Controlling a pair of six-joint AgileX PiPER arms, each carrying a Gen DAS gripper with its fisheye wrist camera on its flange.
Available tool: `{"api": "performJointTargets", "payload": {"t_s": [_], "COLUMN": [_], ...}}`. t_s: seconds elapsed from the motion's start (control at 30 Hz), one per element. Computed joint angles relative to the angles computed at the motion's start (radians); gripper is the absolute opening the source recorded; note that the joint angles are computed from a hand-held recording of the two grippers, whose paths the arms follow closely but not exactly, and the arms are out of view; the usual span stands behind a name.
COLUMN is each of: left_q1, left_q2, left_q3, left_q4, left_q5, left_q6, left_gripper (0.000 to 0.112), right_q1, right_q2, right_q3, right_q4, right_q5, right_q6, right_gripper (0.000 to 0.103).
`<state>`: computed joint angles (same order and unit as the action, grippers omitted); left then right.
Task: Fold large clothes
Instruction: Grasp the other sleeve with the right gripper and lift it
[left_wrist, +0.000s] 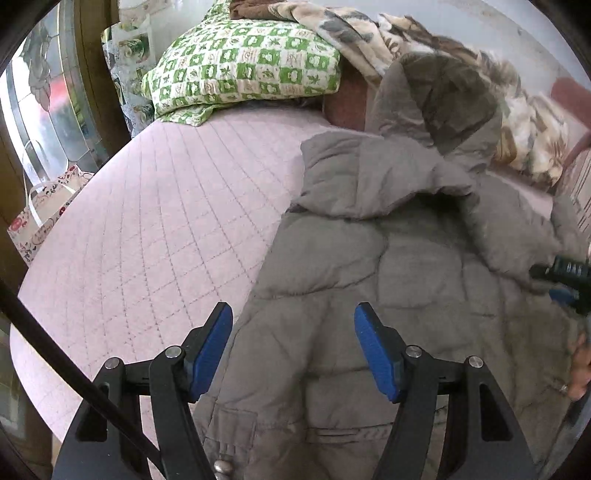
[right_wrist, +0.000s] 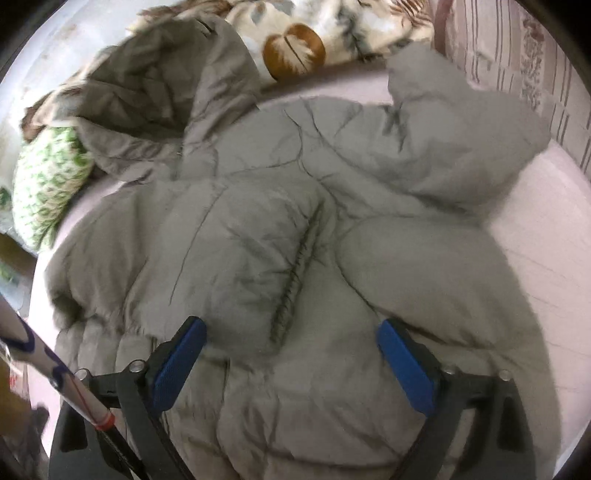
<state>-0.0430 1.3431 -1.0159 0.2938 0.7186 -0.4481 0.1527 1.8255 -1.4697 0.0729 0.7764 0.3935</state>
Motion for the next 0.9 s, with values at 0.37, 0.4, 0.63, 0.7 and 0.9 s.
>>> {"api": "performJointTargets", "payload": {"t_s": [0.37, 0.4, 0.63, 0.7, 0.9], "left_q1": [0.049, 0.045, 0.003, -0.013, -0.062], "left_q2": [0.076, 0.081, 0.120, 0.121, 0.097], "left_q3": [-0.033, -0.037, -0.059, -0.062, -0.047], "left_q4": [-0.242, -0.236, -0.175, -0.156, -0.134], "left_q5": [0.023, 0.024, 0.029, 0.034, 0.035], "left_q6": [0.180, 0.173, 0.101, 0.084, 0.056], "left_gripper": [0.067, 0.067, 0.067, 0.067, 0.067], "right_q1": [0.054, 0.043, 0.024, 0.032, -0.050], "right_q2": [0.170, 0.195, 0.271, 0.268, 0.133], "right_q3": [-0.414, -0.435, -0.431, -0.420, -0.310], "right_q4": [-0.365, -0.369, -0.399, -0.440, -0.306], "right_q5": [0.295, 0.307, 0.275, 0.276, 0.212], "right_q6": [0.073, 0.073, 0.081, 0.091, 0.019], "right_gripper": [0.020, 0.020, 0.023, 0.033, 0.047]}}
